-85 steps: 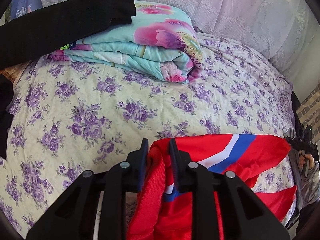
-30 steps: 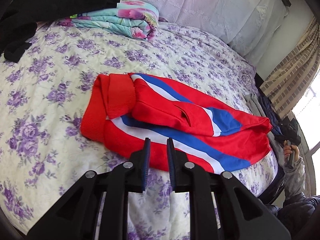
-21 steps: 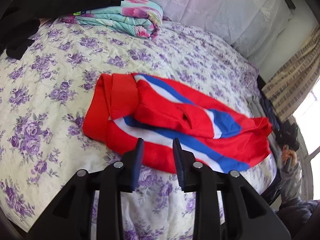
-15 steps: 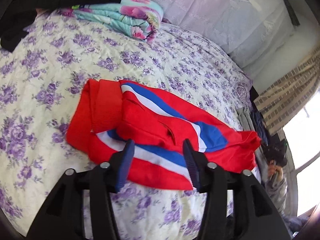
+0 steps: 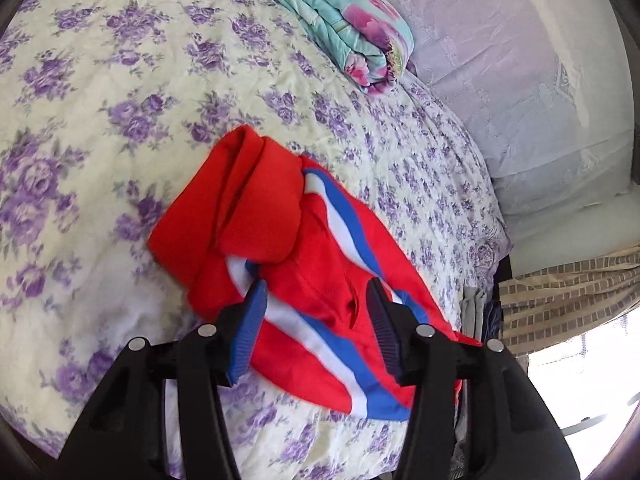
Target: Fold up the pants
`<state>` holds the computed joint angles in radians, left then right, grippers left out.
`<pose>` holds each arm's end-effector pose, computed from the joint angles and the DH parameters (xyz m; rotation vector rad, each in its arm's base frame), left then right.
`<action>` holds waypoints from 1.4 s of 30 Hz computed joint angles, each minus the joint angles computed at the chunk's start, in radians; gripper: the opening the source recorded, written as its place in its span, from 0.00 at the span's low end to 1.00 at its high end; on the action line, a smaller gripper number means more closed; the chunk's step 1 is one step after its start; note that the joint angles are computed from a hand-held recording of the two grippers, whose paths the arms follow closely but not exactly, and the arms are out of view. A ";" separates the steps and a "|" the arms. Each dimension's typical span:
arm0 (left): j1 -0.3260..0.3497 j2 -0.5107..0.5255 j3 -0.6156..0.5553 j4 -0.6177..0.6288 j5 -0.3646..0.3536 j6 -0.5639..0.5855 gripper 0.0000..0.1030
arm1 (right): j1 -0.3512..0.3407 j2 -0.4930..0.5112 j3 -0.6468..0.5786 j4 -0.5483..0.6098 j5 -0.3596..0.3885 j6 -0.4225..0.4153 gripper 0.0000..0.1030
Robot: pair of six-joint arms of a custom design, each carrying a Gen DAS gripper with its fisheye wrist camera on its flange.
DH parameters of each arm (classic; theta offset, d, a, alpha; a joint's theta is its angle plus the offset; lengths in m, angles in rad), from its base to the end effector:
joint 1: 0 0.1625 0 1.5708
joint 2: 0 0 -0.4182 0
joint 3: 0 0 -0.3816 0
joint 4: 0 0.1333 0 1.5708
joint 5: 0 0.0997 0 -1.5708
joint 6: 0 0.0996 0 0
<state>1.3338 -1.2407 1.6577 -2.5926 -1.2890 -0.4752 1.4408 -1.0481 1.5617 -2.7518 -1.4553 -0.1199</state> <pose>0.0107 -0.6413 0.3816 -0.4764 2.8908 -1.0005 0.0553 -0.6937 0.3214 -0.0441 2.9387 -1.0319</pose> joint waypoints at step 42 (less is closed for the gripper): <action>0.105 -0.064 0.039 0.043 -0.174 -0.014 0.12 | -0.032 -0.179 0.236 -0.025 -0.023 -0.164 0.03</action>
<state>1.4389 -1.3048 1.6967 -2.5496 -1.4635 -0.4895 1.4084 -1.2272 1.7978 -2.7767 -1.4782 -0.2835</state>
